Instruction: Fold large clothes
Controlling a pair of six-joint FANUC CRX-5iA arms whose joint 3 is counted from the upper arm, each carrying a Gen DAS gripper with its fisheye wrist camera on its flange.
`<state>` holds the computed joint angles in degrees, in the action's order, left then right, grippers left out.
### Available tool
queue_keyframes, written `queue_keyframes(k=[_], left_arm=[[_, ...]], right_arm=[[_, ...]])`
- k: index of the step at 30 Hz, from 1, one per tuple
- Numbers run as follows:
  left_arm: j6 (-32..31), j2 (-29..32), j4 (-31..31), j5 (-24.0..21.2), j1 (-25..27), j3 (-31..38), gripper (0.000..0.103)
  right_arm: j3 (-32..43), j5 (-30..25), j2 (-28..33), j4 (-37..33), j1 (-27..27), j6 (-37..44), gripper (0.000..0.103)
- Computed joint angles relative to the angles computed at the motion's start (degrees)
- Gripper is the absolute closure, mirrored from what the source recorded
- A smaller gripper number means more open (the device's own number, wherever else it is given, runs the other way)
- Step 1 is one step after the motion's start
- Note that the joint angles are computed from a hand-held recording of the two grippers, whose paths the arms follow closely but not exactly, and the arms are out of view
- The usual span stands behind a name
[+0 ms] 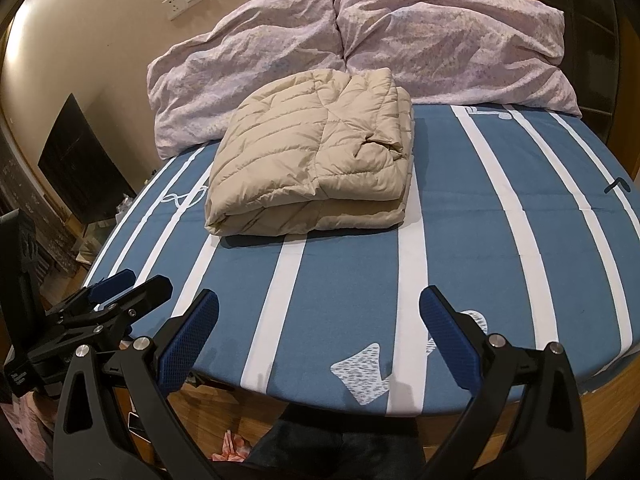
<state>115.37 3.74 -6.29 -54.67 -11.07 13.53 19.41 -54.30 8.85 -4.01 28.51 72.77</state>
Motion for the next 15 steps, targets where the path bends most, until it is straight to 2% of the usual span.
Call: queue_keyframes(k=[15], left_arm=[[-0.9, 0.6, 0.8, 0.5, 0.5, -0.1, 0.003]], right_arm=[[0.6, -0.2, 0.6, -1.3, -0.4, 0.5, 0.001]])
